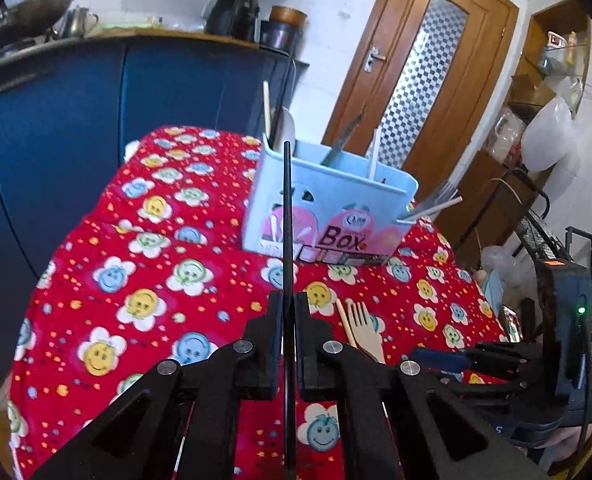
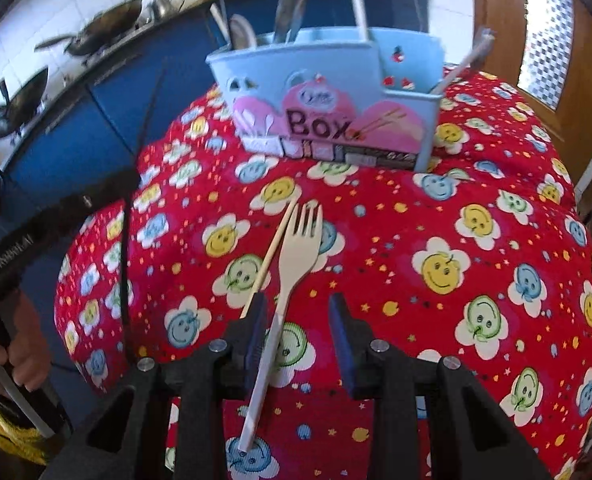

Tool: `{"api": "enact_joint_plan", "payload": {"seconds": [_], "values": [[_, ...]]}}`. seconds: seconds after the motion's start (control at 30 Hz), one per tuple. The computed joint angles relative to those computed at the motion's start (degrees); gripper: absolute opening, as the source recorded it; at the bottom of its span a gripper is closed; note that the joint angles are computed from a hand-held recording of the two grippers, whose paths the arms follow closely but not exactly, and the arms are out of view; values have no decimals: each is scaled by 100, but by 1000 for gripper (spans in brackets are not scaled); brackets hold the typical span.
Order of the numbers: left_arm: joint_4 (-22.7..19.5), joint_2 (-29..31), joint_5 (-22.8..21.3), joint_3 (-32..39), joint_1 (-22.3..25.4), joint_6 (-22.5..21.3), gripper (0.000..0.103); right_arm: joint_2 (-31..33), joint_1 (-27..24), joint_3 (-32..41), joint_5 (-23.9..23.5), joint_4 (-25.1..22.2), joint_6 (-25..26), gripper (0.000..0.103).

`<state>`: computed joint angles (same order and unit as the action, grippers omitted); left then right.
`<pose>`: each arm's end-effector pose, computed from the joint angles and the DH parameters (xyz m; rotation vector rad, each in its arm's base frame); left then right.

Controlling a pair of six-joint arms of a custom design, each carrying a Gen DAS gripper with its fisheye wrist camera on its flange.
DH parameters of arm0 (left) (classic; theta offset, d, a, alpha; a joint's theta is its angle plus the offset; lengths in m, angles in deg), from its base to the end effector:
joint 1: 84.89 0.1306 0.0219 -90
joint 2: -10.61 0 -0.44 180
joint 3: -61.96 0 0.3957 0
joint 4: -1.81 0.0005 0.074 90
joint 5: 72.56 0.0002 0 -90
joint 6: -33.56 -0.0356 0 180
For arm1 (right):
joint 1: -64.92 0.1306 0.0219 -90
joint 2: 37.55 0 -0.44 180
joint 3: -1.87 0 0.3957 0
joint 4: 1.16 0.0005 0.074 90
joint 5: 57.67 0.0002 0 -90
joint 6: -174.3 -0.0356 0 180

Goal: Organize utensils
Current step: 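Grasp and lift the wooden chopstick with the left tool while the right tool grasps the wooden fork, then lower the wooden chopstick into the caddy with the left tool while the right tool inserts the wooden fork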

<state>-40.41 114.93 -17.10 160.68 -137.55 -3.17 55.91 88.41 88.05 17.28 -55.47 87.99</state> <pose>0.3758 -0.4601 0.4416 -0.2786 2.2235 -0.2684 0.4481 0.2043 0.4242 -0.7118 2.5657 0.4621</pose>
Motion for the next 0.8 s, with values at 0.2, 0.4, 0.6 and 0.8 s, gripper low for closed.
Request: {"api": "enact_joint_plan", "payload": {"seconds": [0.2, 0.4, 0.6, 0.8], "values": [[100, -94, -235, -131, -40, 7, 5, 278, 117, 315, 19, -586, 250, 32], [219, -159, -346, -233, -55, -12, 5, 526, 149, 649, 123, -1018, 435, 21], [386, -190, -429, -297, -76, -99, 5, 585, 130, 699, 172, -959, 408, 9], [541, -203, -533, -286, -97, -272, 5, 343, -173, 355, -623, -395, 39, 7]]}}
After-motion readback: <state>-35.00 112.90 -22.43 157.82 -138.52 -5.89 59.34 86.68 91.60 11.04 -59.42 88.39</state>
